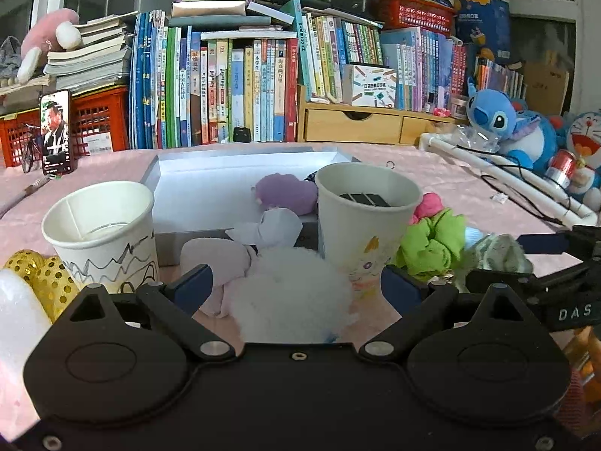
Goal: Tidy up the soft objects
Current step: 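Close the left tool on the white pompom while the right tool grips the green checked cloth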
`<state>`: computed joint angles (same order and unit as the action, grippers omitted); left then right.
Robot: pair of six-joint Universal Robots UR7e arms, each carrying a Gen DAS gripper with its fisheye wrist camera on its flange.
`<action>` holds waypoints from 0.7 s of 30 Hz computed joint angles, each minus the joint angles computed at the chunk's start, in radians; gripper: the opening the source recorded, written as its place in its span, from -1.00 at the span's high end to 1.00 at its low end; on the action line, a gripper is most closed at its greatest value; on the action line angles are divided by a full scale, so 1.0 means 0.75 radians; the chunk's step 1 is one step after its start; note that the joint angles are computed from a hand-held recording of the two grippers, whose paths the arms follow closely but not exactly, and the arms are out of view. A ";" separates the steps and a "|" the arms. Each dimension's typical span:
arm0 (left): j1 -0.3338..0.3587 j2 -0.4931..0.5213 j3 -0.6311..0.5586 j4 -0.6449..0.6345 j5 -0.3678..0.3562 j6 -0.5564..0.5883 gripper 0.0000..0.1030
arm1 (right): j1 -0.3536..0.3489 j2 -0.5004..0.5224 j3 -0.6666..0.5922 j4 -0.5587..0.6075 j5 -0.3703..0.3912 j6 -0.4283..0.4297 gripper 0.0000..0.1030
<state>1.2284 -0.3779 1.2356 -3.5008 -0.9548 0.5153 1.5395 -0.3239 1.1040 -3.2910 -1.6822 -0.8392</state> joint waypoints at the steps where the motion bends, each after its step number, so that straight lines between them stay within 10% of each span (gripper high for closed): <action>1: 0.001 0.007 -0.008 0.000 0.005 0.000 -0.86 | 0.000 0.006 -0.003 -0.008 -0.007 -0.005 -0.96; 21: 0.029 0.070 -0.113 0.082 0.039 -0.035 -0.69 | -0.001 0.036 -0.004 -0.071 -0.082 0.000 -0.77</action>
<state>1.2505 -0.3251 1.1509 -3.4393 -0.9258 0.4894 1.5391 -0.2967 1.1010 -3.3446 -1.7439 -0.8393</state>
